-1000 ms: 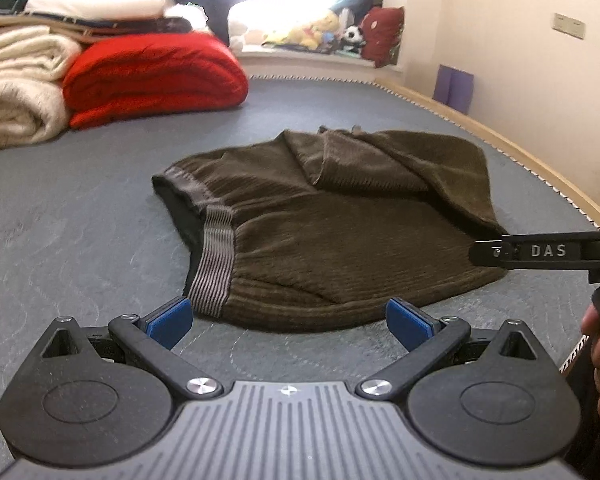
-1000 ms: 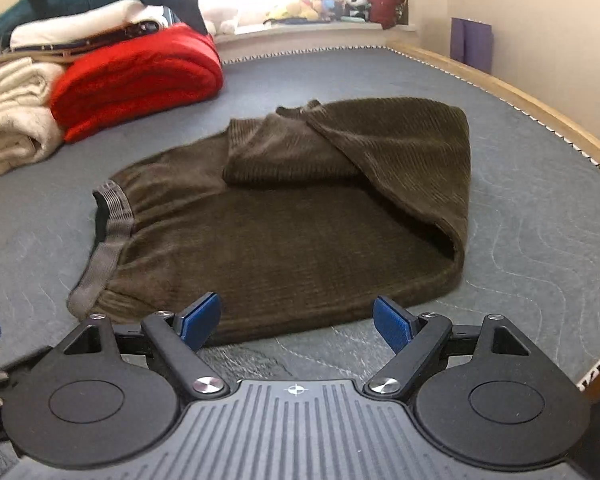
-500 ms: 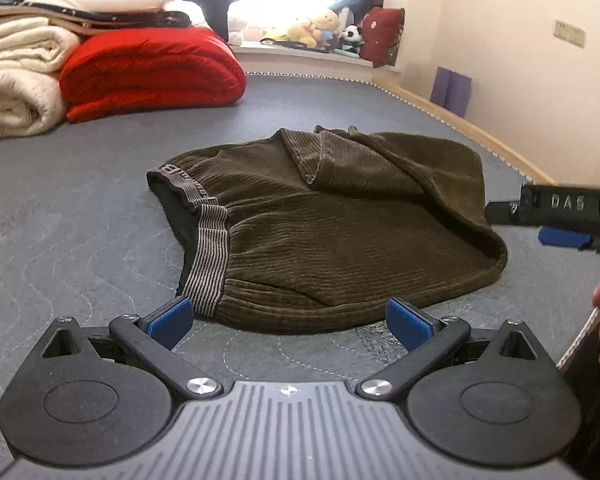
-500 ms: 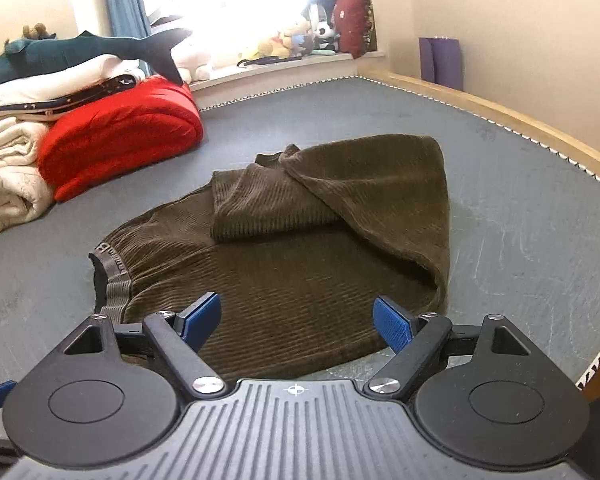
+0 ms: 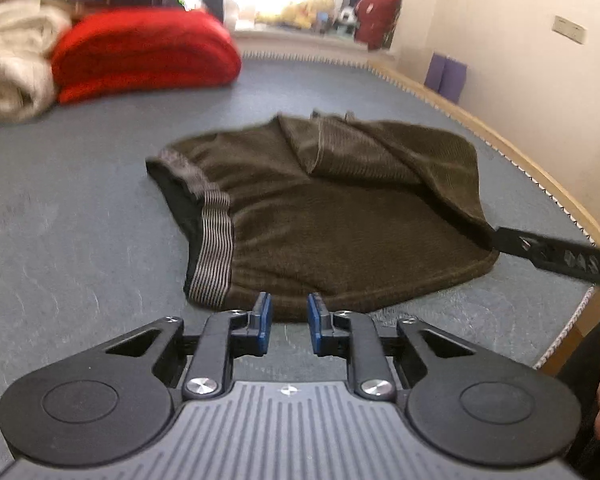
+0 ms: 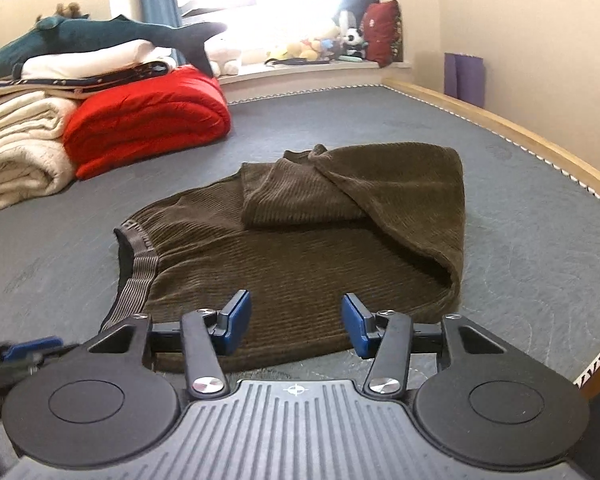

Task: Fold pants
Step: 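Grasp the grey waistband with the left gripper while the right gripper grasps the waistband edge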

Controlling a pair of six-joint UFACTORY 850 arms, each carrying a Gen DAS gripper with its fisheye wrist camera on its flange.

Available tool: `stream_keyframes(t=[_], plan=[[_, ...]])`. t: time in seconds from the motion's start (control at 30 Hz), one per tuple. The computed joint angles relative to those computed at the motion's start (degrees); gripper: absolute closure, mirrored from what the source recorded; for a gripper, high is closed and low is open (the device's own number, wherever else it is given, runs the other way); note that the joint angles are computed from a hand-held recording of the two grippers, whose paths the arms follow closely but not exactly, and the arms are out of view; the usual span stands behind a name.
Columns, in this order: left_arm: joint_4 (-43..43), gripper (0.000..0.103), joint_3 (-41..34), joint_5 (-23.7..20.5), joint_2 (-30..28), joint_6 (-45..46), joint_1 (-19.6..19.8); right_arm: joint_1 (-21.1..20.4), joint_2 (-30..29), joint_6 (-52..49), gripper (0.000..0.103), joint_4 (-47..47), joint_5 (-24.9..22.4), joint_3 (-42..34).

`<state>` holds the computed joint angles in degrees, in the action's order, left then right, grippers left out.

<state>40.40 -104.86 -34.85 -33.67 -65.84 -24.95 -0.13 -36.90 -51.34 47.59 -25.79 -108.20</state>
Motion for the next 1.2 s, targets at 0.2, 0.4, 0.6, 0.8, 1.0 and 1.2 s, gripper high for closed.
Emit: stream_keyframes(t=[0.2, 0.4, 0.6, 0.8, 1.0, 1.2], plan=[[-8.55, 0.085, -4.68, 0.82, -1.06, 13.47, 3.5, -0.67, 0.19, -7.27, 0.05, 4.71, -0.88, 0.36], [-6.62, 0.083, -9.83, 0.75, -4.52, 16.19, 6.61, -0.9, -0.46, -6.71, 0.048, 5.79, -1.66, -0.1], [-3.04, 0.084, -0.36, 5.15, -1.65, 5.26, 9.91, 0.07, -0.85, -10.19, 0.043, 6.75, -1.75, 0.2], [-5.77, 0.084, -1.1, 7.53, -2.16, 2.1, 12.02, 1.99, -5.53, -8.22, 0.043, -0.31, -10.06, -7.43], [-27.63, 0.084, -4.46, 9.4, -5.5, 15.91, 14.76, 5.43, -15.64, -12.45, 0.043, -7.06, -24.84, -23.95], [-44.65, 0.072, -8.76, 7.59, -9.87, 26.56, 17.37, 8.58, -17.05, -17.68, 0.043, -9.73, -22.43, -21.72]])
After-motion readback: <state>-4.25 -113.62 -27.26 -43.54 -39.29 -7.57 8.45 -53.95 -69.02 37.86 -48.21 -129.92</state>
